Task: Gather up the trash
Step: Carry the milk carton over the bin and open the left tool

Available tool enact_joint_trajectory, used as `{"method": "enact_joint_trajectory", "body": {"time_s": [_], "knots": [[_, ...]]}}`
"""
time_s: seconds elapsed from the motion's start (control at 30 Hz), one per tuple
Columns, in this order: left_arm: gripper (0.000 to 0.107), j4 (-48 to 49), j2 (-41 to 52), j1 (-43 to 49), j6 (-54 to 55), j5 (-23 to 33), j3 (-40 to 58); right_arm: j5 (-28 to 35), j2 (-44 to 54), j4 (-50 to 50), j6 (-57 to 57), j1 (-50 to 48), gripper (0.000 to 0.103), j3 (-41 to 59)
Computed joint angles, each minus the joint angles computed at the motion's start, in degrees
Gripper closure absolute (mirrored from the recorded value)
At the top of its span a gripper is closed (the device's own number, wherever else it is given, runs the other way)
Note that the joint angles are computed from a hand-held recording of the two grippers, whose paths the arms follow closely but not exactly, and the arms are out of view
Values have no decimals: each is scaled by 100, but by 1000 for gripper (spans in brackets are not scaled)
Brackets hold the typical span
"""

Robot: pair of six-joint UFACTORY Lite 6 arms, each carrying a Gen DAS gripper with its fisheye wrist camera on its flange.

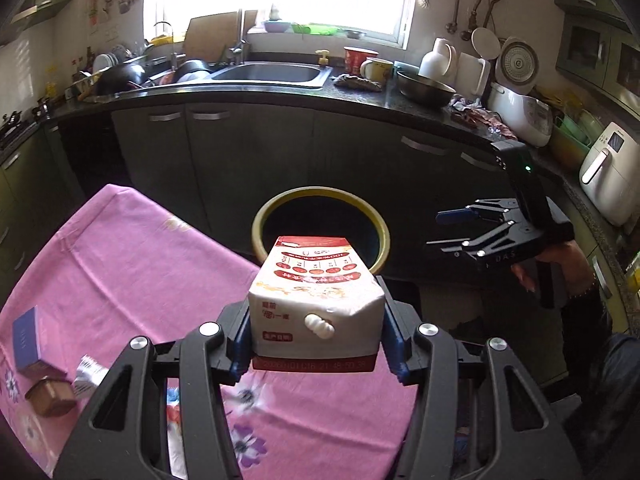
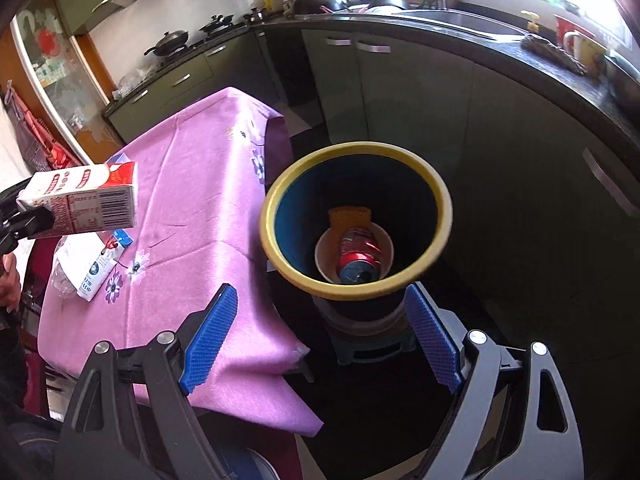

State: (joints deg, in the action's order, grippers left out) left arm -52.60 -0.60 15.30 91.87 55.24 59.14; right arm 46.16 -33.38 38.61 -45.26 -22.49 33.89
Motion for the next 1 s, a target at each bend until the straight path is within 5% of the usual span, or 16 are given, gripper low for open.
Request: {"method": "enact_joint_trajectory", "body": {"time_s": [0.17, 0.37, 0.47, 0.7, 1.0], "knots": [[57, 123, 1191, -1782, -1058, -1249, 783, 718, -132, 405, -1074, -1487, 18, -270], [56, 158, 2788, -2809, -1906, -2110, 2075, 1047, -100, 424, -1459, -2257, 18, -454], [38, 19, 3105, -2946, -2054, -2596, 2307, 1155, -221, 356, -1409, -2344, 18, -467], [30, -1209, 1586, -1734, -692, -1798, 898, 1093, -469, 223, -972, -1736, 18, -498], [21, -1463, -406, 2155, 817, 401, -670, -538, 191, -80, 978, 1801, 18, -327]]}}
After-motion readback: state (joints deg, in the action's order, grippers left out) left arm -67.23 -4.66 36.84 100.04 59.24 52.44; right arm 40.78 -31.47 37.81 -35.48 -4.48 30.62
